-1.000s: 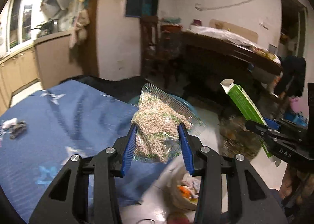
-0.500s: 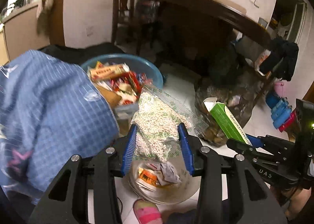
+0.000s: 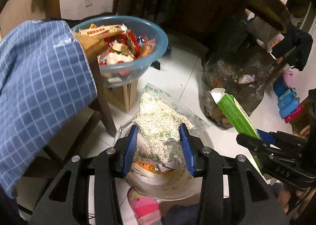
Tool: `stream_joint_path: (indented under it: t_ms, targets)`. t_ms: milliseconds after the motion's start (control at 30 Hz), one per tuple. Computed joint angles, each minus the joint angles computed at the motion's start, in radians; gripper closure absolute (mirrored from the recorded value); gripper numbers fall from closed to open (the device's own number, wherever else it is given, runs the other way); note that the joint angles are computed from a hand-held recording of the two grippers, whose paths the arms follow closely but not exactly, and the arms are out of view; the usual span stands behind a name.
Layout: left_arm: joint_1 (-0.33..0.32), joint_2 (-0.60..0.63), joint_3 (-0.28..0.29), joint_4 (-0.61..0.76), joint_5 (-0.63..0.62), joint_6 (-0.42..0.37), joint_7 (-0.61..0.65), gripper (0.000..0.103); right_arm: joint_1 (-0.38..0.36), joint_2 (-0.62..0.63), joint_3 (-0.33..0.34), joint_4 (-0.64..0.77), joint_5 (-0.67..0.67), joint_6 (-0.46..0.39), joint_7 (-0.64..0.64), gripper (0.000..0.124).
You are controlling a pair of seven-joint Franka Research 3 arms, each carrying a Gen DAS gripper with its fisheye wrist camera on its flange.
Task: Collect trash
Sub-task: 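Carry the grain bag and green box over the white bucket, then open the left tool to drop the grain bag while the right drops the box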
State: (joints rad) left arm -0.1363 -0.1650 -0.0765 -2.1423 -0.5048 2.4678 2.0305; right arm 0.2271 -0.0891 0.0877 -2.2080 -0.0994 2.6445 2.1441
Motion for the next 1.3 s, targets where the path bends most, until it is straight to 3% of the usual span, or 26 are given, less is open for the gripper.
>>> stream_joint_path:
  t_ms: [433, 1000, 1133, 1300]
  targets:
    - [0.008, 0.051, -0.025, 0.009, 0.04, -0.046, -0.023, 0.062, 0.019, 0.067, -0.02, 0.017, 0.116, -0.011, -0.083, 0.088]
    - [0.016, 0.064, -0.035, 0.006, 0.065, -0.035, -0.023, 0.059, 0.021, 0.072, -0.028, 0.015, 0.119, 0.015, -0.086, 0.086]
    - [0.016, 0.063, -0.035, 0.007, 0.066, -0.024, -0.014, 0.04, 0.019, 0.071, -0.029, 0.015, 0.129, 0.02, -0.096, 0.081]
    - [0.02, 0.064, -0.034, 0.004, 0.082, -0.019, -0.028, 0.036, 0.014, 0.063, -0.029, 0.01, 0.116, 0.032, -0.077, 0.079]
